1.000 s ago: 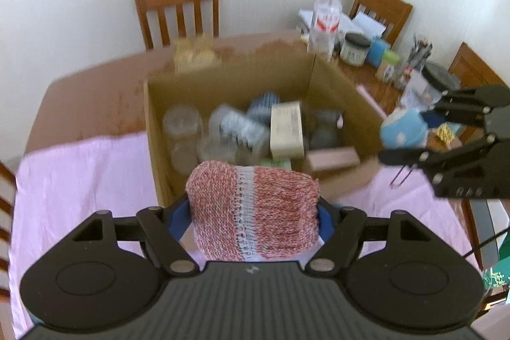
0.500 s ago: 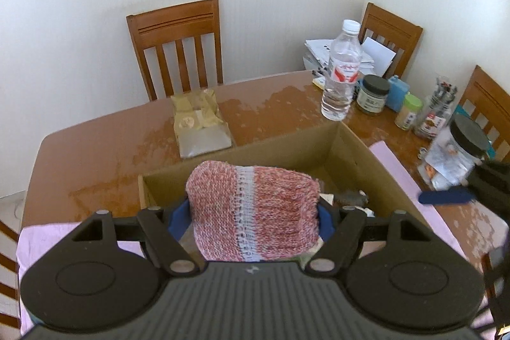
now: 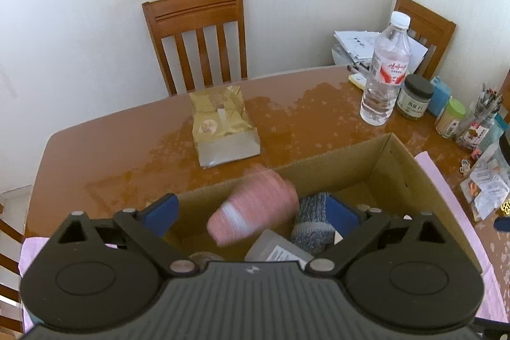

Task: Organize objects
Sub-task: 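Carry the pink sock and plush toy into the cardboard box and open both tools, then move the left tool toward the C&S tissue pack while the right tool approaches the grey glove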

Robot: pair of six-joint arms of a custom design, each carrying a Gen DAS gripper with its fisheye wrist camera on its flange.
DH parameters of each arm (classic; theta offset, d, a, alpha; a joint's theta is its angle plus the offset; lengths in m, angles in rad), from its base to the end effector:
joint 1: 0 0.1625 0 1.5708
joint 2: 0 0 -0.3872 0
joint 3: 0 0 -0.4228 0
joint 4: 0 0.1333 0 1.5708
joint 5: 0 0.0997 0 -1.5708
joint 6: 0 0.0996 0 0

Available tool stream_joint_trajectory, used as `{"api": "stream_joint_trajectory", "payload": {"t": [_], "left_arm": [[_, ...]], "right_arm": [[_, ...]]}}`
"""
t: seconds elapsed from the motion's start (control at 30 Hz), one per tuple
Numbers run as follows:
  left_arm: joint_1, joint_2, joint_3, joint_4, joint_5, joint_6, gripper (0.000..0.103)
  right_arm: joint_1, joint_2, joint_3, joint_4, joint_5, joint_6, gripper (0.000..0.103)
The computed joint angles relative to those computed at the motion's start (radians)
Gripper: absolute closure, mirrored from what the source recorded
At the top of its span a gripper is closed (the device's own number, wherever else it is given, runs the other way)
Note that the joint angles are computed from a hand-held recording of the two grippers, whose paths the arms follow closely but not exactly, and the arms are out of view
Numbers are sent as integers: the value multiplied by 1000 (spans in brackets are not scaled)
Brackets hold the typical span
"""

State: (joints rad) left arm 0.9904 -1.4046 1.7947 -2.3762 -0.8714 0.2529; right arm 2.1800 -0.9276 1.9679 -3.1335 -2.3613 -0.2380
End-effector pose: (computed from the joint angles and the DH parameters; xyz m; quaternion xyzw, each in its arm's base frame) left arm -0.1513 -0.5908 0.3541 0.3074 0.8692 -0.2457 0.2992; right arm 0.3760 -0.4296 0.0967 0.2758 -0.8537 0.3029 0.3216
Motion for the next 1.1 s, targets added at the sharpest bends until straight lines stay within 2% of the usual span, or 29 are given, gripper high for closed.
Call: {"api": "stream_joint_trajectory", "payload": {"t": [0.13,0.4,0.63,0.87,1.1], "left_arm": [[-9,-28,27,-7,9,11,3],[-44,-118,96,16,17,14,2],[-79,-218,161,60,-1,-20,2],[-115,-346,260,87,6,-53,1],[-136,-482,354,169,43,-142,1]], "right_arm": [[2,8,2,-18,-25,-4,0],[8,11,15,-3,-45,28,0],[20,3,50,45,-65,122,0],[17,4,95,80,-27,241,0],[2,59,93,95,15,290,0]]}}
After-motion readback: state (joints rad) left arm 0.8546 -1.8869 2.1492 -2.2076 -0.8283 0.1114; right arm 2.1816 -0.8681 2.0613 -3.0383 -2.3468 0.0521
